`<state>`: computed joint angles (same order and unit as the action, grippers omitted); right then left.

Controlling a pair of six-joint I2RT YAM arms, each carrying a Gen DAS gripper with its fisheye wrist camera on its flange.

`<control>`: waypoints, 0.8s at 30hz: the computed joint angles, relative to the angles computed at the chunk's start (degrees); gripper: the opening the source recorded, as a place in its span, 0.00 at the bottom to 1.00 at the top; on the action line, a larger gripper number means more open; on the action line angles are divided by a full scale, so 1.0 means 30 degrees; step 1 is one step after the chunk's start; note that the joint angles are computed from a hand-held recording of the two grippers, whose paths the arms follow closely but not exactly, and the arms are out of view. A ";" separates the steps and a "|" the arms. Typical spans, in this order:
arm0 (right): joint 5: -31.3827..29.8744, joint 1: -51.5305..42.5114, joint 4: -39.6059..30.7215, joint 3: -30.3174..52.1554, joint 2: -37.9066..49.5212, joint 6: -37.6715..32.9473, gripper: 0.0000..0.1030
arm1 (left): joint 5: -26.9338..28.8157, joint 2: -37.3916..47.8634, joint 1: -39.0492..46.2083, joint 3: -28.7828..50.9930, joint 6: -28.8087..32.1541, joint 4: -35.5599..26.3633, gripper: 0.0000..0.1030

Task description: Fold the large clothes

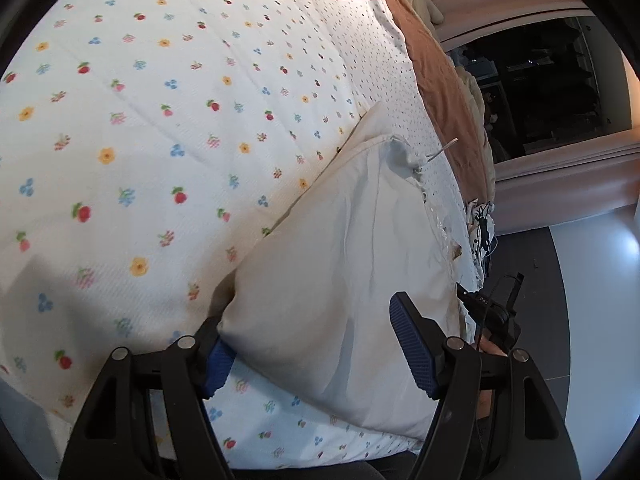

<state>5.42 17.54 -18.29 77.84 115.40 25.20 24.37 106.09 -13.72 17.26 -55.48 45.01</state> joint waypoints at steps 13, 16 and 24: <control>-0.0895 0.0002 -0.0247 -0.1583 -0.3229 0.0574 0.00 | -0.0418 0.1554 -0.1331 0.0857 0.0017 0.1997 0.45; -0.0923 0.0546 -0.0713 -0.2345 -0.4744 0.0701 0.00 | -0.0735 0.1328 -0.1385 0.0977 -0.0095 0.1586 0.23; 0.0050 0.2343 -0.2662 -0.4418 -0.9576 0.0966 0.07 | -0.1591 -0.3370 -0.1960 0.0805 -0.0144 -0.1127 0.13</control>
